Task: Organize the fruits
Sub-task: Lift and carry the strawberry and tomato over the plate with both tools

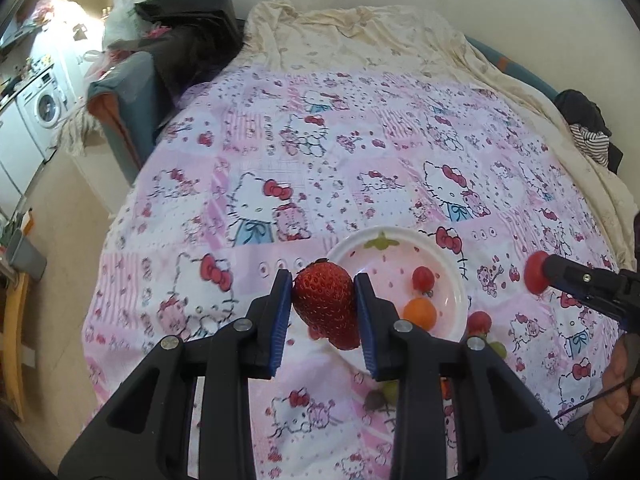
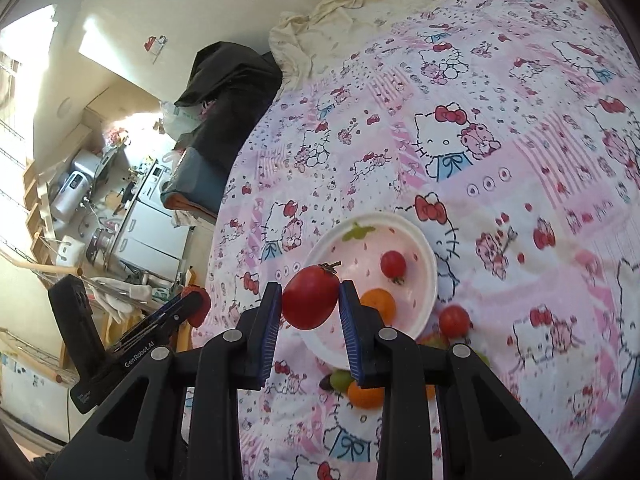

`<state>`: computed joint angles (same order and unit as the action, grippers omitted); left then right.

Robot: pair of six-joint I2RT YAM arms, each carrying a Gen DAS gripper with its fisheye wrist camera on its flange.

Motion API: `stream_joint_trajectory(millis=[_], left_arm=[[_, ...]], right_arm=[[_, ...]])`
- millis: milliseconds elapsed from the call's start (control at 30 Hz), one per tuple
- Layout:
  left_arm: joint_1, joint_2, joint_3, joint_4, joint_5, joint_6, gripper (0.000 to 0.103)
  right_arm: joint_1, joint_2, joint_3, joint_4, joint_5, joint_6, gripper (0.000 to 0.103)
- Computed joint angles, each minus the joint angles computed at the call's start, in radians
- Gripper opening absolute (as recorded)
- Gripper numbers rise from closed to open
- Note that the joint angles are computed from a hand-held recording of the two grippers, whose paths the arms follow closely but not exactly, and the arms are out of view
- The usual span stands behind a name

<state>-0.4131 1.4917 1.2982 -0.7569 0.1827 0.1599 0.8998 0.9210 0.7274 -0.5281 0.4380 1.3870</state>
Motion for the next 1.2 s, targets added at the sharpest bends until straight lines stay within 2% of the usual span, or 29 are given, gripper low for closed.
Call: stream_joint_trajectory(millis=[267, 400, 467, 767, 967, 1200], left_arm=[[-0.079, 0.118, 0.031, 0.076, -0.049, -0.002, 0.027], [-0.09, 0.131, -0.047, 0.202, -0.035, 0.016, 0.027], [-0.102, 0.174, -0.04, 0.201, -0.063, 0.02, 0.027], [-0.104, 0.296, -0.033, 0.226, -0.025, 0.01, 0.027], [-0.119, 0.333, -0.029, 0.261, -0.017, 0.025, 0.028], [-0.128, 0.379, 0.003, 0.22, -0.022, -0.002, 0.028]], right_arm=[[-0.238, 0.093, -0.013, 0.084, -0.217, -0.165, 0.031], [-0.313, 0.153, -0.035, 0.121, -0.284, -0.223, 0.031], [-0.337, 0.171, -0.068, 0.151, -0.321, -0.224, 0.031], [-0.401, 0.281, -0.11, 0.218, -0.413, -0.251, 0.031], [-0.384, 0.337, -0.101, 0.223, -0.42, -0.248, 0.031], [-0.387, 0.371, -0.109, 0.225, -0.432, -0.24, 0.031]])
